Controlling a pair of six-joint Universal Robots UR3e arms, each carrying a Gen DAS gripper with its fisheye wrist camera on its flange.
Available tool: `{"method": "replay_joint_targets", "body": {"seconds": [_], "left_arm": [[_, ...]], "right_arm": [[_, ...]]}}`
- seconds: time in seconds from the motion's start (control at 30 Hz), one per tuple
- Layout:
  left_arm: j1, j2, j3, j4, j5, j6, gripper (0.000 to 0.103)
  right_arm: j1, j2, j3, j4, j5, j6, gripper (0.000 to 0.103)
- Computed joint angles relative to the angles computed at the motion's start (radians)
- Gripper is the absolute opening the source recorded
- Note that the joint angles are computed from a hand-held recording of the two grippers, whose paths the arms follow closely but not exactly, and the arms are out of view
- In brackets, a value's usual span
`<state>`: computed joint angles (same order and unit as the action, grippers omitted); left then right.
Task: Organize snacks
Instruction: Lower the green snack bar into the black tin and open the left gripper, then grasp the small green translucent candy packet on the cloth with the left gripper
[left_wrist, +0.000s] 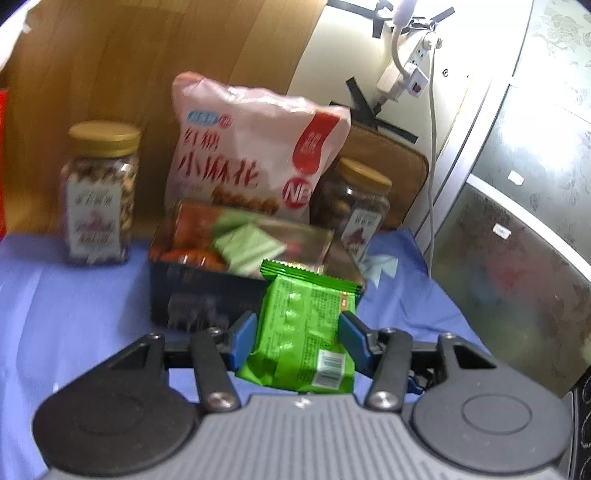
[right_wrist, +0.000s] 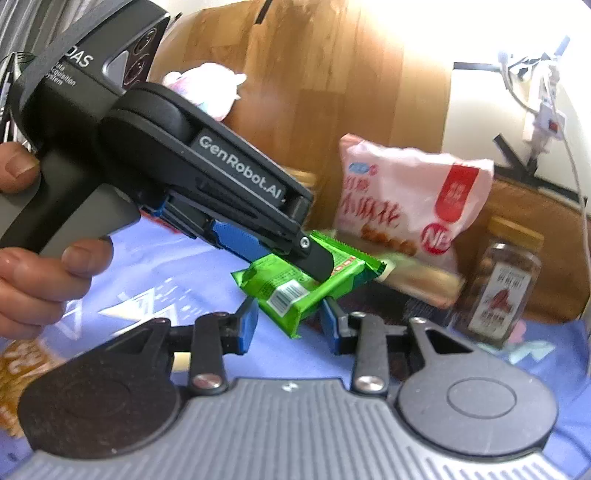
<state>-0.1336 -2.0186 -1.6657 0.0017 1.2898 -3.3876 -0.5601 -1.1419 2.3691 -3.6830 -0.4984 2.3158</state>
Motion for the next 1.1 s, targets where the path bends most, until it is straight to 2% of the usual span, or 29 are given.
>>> {"method": "replay_joint_targets", "body": {"seconds": [0.17,0.4,0.5,0.6,0.77,0.83,0.9,0.97,1.03,1.1], "left_arm": [[-0.023,-0.132,0.267,-0.119,0.041,0.022,0.049],[-0.007,-0.337,0.63,-0.281,0.087,0.005,0.049],[0.01,-0.429,0.799,-0.403,0.108,0.006,0.056],[0.027,-0.483,0.895,-0.506,0.116,0.002,0.056],[0.048,-0.39,0.694,-0.392,0.104,-0.001,0.056],[0.06,-0.313,0.565,-0.328,0.082,-0.009,0.056],[0.064,-0.211,0.407,-0.258,0.059,0.0,0.056],[0.055,-0.1,0.232,-0.194,0.056,0.025,0.057],[0.04,-0.022,0.098,-0.155,0.051,0.035,0.058],[0.029,0.044,-0.028,-0.123,0.021,0.03,0.058]], "right_arm": [[0.058,0.103,-0.235,0.016,-0.059,0.135,0.04],[0.162,0.244,-0.609,0.218,-0.143,0.266,0.04],[0.227,0.318,-0.751,0.288,-0.207,0.279,0.041],[0.266,0.366,-0.817,0.303,-0.262,0.285,0.042],[0.212,0.317,-0.699,0.212,-0.208,0.309,0.043],[0.154,0.25,-0.594,0.199,-0.141,0.296,0.043],[0.086,0.172,-0.492,0.267,-0.06,0.232,0.045],[-0.006,0.03,-0.337,0.497,0.03,0.044,0.056],[-0.081,-0.104,-0.233,0.811,0.06,-0.174,0.057],[-0.143,-0.196,-0.19,1.093,0.046,-0.344,0.057]]}}
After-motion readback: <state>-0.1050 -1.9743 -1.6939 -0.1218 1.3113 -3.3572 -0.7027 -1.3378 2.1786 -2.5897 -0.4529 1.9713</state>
